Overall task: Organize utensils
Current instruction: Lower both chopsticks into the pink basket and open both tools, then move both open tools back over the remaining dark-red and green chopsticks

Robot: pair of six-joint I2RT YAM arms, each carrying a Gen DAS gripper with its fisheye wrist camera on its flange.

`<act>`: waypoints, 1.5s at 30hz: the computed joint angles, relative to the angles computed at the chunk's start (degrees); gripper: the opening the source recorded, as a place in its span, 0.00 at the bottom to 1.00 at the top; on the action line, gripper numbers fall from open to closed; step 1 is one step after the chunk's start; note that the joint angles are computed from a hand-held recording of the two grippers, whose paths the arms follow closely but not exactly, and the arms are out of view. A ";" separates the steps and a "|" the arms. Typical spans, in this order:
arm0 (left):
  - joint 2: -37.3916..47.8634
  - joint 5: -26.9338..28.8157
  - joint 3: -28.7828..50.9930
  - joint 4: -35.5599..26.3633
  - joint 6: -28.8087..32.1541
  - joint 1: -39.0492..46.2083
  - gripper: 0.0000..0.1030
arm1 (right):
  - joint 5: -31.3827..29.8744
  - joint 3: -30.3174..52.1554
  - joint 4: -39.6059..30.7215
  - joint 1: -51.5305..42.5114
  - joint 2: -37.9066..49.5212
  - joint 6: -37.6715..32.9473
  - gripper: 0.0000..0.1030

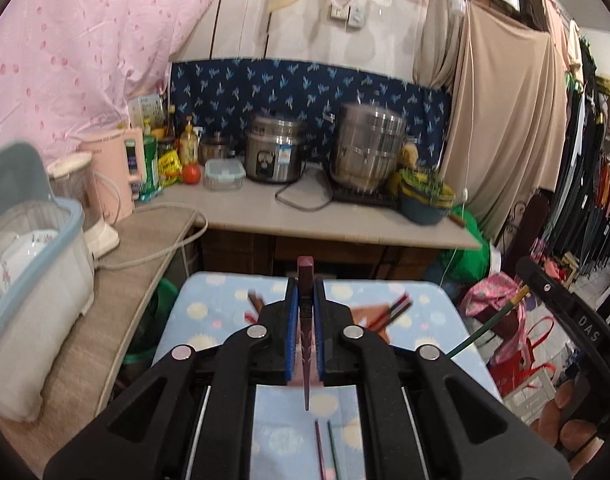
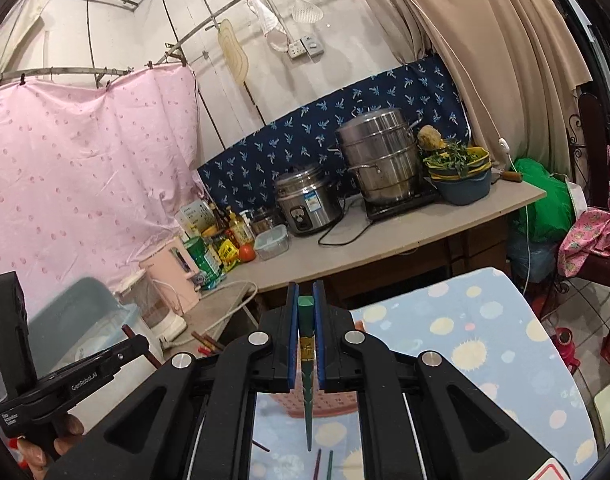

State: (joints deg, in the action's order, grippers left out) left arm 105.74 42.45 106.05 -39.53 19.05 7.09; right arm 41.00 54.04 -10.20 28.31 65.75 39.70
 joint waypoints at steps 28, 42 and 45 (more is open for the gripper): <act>16.37 -5.29 13.56 10.09 -9.64 -6.76 0.07 | -12.56 14.11 8.46 -15.46 23.24 -6.81 0.07; 10.90 -5.77 4.81 14.85 -10.62 -5.48 0.34 | -11.66 10.47 7.90 -13.69 18.99 -6.10 0.19; 8.81 -5.40 2.31 15.17 -9.65 -4.85 0.37 | -10.47 9.72 7.17 -12.15 17.60 -6.48 0.19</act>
